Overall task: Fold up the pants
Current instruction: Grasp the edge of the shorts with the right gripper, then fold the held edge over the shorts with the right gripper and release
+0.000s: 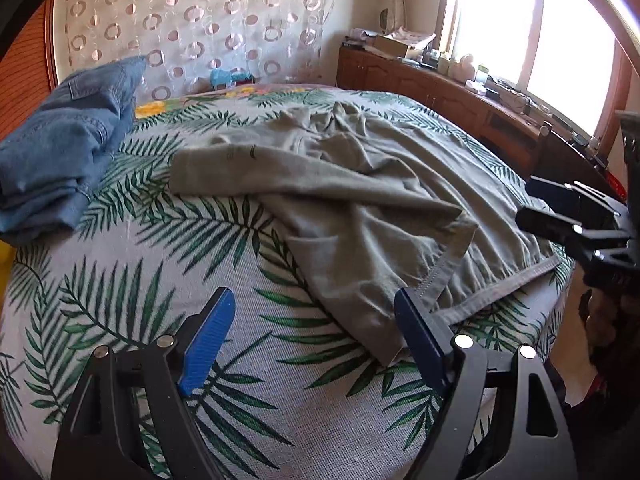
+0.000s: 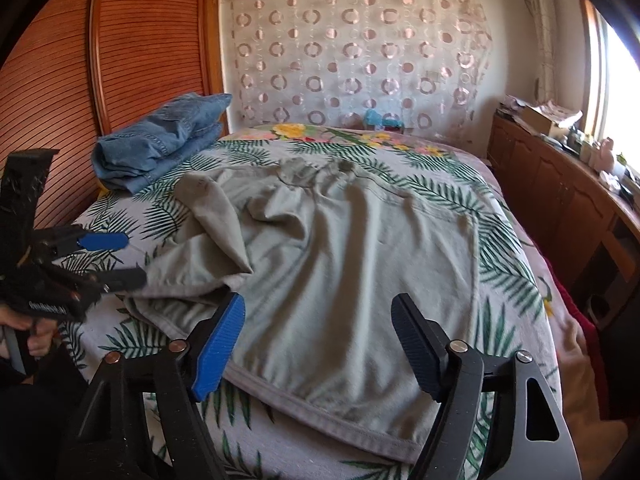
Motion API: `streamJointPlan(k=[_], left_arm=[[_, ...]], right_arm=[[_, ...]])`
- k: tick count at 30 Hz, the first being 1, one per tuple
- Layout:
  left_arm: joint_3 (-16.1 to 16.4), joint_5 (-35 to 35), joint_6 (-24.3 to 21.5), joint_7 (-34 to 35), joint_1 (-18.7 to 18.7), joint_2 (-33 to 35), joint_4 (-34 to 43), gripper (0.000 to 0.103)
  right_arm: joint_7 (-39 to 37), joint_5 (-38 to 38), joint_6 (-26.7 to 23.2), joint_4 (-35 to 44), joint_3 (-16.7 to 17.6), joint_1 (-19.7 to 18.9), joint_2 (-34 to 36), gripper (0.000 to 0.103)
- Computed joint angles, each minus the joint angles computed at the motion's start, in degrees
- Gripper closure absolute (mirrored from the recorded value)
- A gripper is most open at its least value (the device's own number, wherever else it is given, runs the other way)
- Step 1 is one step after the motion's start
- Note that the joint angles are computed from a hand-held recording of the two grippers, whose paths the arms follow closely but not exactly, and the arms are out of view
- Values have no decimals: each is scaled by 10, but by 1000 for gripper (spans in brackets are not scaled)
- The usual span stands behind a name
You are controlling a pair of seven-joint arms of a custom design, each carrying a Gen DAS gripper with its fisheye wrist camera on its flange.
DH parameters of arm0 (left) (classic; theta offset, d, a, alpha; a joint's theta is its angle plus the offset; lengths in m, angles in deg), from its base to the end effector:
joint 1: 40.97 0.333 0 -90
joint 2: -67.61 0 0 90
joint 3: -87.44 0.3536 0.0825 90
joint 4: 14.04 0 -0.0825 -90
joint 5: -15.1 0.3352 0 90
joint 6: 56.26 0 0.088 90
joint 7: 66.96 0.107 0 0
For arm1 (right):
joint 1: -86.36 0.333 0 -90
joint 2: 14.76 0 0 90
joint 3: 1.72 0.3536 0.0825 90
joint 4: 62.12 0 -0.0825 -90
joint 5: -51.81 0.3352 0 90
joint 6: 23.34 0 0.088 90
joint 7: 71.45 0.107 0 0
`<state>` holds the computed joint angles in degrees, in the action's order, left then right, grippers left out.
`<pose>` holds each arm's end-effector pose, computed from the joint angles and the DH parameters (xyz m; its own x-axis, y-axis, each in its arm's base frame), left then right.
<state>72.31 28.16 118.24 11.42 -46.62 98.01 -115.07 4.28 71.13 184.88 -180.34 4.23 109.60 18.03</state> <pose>0.6523 -0.2269 0.4288 -0.3224 -0.9413 0.1000 -0.7021 0.1670 -0.6923 0.5725 0.2587 0.3440 0.3283 -0.9445 -0.0099 -0.5320 -0.1762 -0.8282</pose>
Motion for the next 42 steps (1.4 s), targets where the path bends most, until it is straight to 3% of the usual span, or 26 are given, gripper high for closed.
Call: streamJointPlan(k=[3, 6, 13, 17, 23, 30, 32, 33, 35, 37, 42], left_arm=[[-12, -6, -3, 3, 8, 6, 2, 21], [-4, -3, 9, -1, 2, 4, -3, 21], [19, 13, 36, -25, -13, 2, -15, 20], [16, 20, 38, -30, -10, 1, -16, 20], [22, 28, 43, -39, -14, 1, -16, 20], [39, 42, 50, -53, -28, 1, -18, 20], [35, 43, 50, -54, -25, 2, -17, 20], [33, 42, 50, -55, -23, 1, -18, 20], [22, 37, 48, -56, -14, 1, -18, 20], [10, 30, 46, -56, -3, 0, -19, 20], [59, 44, 67, -84, -41, -15, -30, 20]], right_arm=[[12, -18, -3, 7, 15, -16, 5, 33], [9, -8, -10, 20, 2, -3, 12, 37], [20, -33, -35, 47, 23, -23, 24, 44], [15, -30, -67, 76, 10, -11, 34, 51], [24, -65, -105, 101, 59, -59, 45, 53], [18, -67, -165, 138, 60, -59, 62, 64], [10, -75, -167, 142, 102, -95, 69, 72], [4, -86, -166, 140, 148, -134, 74, 85], [-1, -105, -148, 130, 211, -187, 84, 91], [2, -119, -127, 118, 222, -198, 83, 96], [30, -153, -58, 74, 217, -202, 66, 98]])
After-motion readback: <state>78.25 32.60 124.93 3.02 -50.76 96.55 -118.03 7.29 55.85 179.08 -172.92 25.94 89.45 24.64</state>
